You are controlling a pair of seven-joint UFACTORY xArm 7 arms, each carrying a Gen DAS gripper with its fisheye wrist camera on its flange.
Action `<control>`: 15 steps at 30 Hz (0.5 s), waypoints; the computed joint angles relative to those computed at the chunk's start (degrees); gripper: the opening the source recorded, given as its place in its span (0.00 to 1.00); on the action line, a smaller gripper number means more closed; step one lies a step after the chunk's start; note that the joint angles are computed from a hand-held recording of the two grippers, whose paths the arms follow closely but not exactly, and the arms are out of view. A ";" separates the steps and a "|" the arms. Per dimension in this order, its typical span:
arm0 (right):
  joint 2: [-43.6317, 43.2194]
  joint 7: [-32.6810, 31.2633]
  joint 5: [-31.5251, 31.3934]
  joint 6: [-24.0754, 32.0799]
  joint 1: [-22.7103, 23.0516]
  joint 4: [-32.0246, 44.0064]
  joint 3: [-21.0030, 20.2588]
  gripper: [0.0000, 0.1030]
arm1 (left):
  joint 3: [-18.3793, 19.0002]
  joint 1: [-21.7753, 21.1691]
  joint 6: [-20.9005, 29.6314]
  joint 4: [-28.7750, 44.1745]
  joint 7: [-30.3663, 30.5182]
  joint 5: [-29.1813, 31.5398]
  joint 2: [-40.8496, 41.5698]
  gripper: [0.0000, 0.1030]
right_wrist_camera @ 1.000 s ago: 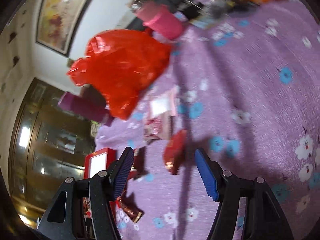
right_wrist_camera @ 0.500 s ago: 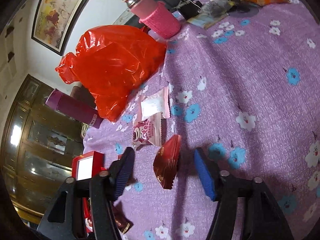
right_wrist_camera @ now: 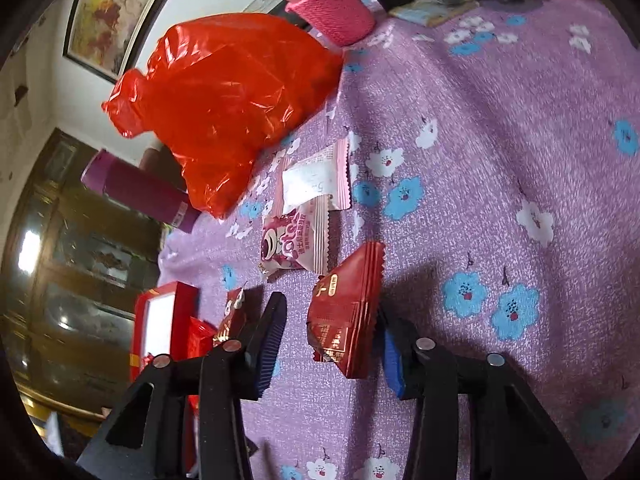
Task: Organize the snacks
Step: 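Grasp the brown chocolate packet with the left tool while the right grasps the dark red packet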
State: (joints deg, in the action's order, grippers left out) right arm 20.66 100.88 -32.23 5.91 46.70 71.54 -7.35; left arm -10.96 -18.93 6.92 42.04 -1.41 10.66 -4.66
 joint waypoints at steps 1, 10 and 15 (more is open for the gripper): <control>-0.19 -0.09 0.48 -1.39 -0.60 -0.79 0.38 0.39 | 0.62 -1.20 1.09 0.20 2.95 -3.01 0.13 0.61; -0.33 1.80 9.09 -22.19 -4.45 -9.98 1.50 0.41 | 2.80 -5.54 4.25 0.24 22.38 -23.81 -0.60 0.21; -2.12 -6.96 19.31 -19.32 9.25 -10.71 -10.63 0.42 | 1.43 -4.91 2.63 -2.60 23.22 -21.00 -2.78 0.21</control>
State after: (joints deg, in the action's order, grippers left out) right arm 18.54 93.92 -12.91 -13.41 55.95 60.83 -17.98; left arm -9.53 -23.84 9.56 39.44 21.81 -10.35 -7.43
